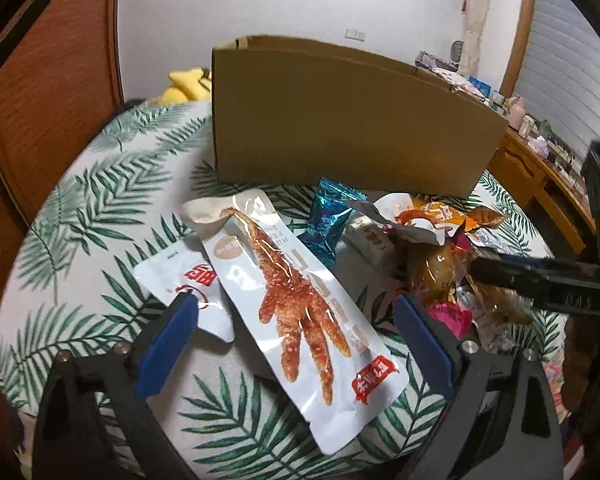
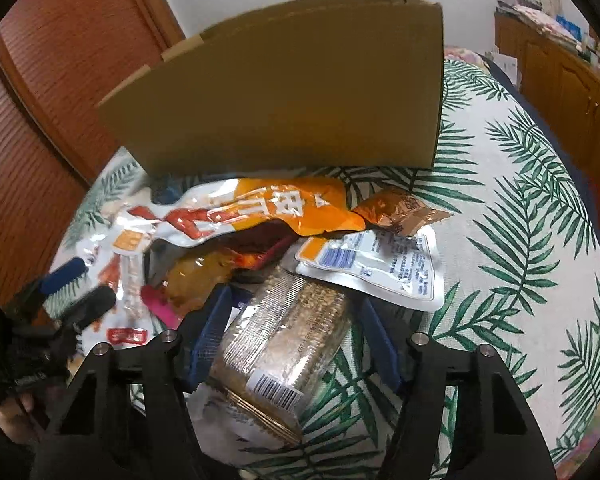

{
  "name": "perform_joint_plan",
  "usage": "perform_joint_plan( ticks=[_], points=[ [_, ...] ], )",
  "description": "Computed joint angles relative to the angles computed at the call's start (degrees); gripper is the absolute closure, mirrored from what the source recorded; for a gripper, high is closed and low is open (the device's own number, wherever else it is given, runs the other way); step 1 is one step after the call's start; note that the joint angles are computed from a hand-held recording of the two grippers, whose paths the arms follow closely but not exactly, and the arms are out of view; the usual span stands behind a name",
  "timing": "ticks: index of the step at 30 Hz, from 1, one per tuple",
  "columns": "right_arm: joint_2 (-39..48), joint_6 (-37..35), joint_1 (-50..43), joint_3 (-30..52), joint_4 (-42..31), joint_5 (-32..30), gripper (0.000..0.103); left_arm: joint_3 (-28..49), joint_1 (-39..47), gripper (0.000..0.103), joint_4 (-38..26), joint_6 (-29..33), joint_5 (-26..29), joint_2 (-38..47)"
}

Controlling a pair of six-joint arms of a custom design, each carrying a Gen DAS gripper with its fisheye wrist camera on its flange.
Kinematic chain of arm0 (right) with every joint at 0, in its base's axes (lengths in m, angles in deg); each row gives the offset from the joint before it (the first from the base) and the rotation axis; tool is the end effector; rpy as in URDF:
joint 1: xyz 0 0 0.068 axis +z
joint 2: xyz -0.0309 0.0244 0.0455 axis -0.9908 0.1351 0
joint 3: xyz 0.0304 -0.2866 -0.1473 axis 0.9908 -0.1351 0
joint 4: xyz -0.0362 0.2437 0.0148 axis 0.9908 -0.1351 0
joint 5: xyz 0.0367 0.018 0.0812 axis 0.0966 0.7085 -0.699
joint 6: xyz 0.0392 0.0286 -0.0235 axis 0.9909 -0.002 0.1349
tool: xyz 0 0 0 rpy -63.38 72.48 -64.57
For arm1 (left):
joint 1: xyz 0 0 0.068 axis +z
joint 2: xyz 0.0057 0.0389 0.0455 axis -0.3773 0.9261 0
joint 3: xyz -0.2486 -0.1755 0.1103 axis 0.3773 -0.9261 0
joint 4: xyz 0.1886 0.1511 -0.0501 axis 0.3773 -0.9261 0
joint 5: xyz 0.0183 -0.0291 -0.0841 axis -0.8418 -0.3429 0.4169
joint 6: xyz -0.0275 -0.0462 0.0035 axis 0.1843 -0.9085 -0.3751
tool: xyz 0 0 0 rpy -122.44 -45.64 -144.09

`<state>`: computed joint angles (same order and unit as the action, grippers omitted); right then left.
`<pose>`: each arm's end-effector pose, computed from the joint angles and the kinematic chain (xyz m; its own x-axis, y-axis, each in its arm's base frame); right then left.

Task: Organize snacks
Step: 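Grasp the chicken-feet pouch with left tool while right tool grasps the granola bar pack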

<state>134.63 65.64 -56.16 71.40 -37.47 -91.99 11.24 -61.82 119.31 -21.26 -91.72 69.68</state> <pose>0.2605 0.1362 0.1225 -0.7787 -0.2912 -0.5558 -0.4803 0.8466 0.2293 0.1345 -0.0910 0.1208 -0.7029 -0.2422 -0.6688 -0.1753 0.9702 -0.1671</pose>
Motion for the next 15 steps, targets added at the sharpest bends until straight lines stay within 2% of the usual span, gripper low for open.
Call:
perform_joint_plan(
  ticks=[3,9,12,14,15],
  points=[
    [0.5,0.4,-0.3,0.0,0.5,-0.2,0.039,-0.3,3.9,0.014,2.7,0.7,4.6,1.5],
    [-0.4,0.9,-0.8,-1.6,1.9,-0.6,0.045,0.6,6.1,0.016,2.8,2.0,5.7,2.6],
    [-1.2,-0.2,-1.9,-2.0,1.4,-1.2,0.047,0.3,6.1,0.029,1.7,2.5,5.6,1.6],
    [-1.3,-0.4,-1.9,-2.0,1.3,-0.9,0.048,-0.6,8.0,0.047,2.4,4.0,6.8,1.0],
    [-1.4,-0.5,-2.0,-2.1,1.1,-0.8,0.048,-1.0,8.5,0.047,2.6,4.4,7.3,0.7]
  ],
)
